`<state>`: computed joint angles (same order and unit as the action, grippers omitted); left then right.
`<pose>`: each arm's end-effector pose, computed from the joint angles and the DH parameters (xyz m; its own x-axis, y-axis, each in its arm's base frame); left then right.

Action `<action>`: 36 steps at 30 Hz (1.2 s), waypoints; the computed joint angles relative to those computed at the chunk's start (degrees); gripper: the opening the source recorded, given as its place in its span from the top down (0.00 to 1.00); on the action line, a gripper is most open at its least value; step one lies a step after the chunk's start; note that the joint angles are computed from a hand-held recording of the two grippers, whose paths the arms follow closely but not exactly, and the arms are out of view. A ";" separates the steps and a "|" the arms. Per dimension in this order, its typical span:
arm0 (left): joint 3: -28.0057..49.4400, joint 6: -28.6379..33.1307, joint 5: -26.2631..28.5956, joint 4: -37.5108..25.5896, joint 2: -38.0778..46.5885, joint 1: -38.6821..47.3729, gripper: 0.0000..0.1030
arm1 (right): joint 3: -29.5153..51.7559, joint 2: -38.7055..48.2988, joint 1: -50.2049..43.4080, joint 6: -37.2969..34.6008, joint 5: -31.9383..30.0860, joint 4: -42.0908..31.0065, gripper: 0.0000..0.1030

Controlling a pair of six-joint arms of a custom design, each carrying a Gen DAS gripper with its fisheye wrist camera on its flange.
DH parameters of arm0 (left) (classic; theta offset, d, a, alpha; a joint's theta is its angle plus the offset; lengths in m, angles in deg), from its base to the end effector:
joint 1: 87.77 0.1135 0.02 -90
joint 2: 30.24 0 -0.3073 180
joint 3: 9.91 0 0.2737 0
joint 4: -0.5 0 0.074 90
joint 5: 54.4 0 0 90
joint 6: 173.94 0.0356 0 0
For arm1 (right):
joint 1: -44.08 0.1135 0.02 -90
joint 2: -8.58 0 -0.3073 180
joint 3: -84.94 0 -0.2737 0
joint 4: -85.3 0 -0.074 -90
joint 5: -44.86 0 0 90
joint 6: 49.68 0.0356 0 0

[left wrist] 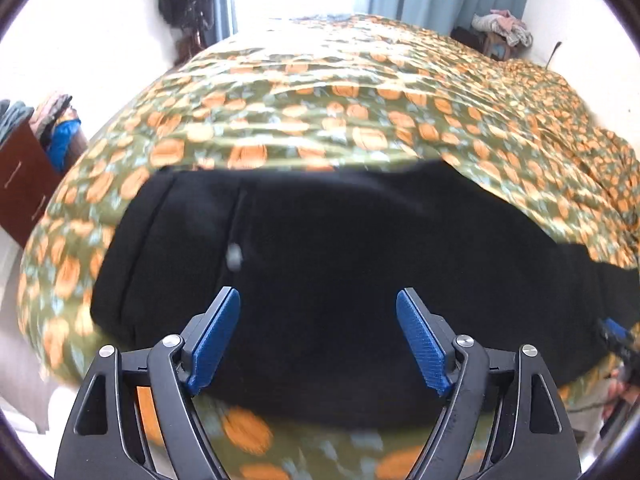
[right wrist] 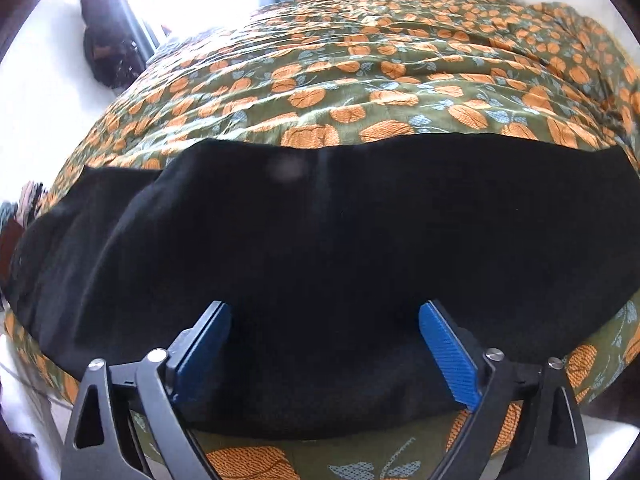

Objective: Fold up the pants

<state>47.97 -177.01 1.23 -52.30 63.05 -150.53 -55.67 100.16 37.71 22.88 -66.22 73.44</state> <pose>0.1387 -0.2255 0.1584 -0.7003 -0.4405 -0.5618 -0.4957 0.8663 -0.0614 0.2431 -0.0143 0.1080 -0.8367 -0.1880 -0.5144 -0.3183 0.9312 0.1774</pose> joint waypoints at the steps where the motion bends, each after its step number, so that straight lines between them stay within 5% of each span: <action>1: -1.28 2.13 0.79 1.69 -0.10 2.13 0.23 | -0.23 0.10 0.18 0.39 -0.08 0.71 0.04; 5: -6.75 6.73 4.72 5.08 2.26 10.58 0.48 | -1.39 0.25 0.02 1.06 -0.97 3.40 0.02; 16: -10.45 6.60 4.78 7.84 -0.07 12.89 0.52 | -3.03 0.45 0.15 0.77 -1.54 7.42 0.00; 21: -9.74 6.98 4.36 6.74 1.04 12.29 0.51 | -1.18 -0.93 -2.86 -0.64 -5.91 3.05 0.00; 30: -9.13 6.68 4.34 6.06 1.66 12.26 0.51 | 19.46 12.76 -15.79 -10.48 -6.90 -12.47 0.00; 36: -8.95 6.98 4.25 5.97 2.01 12.24 0.50 | 40.13 24.99 -29.89 -9.16 -7.78 -26.55 0.01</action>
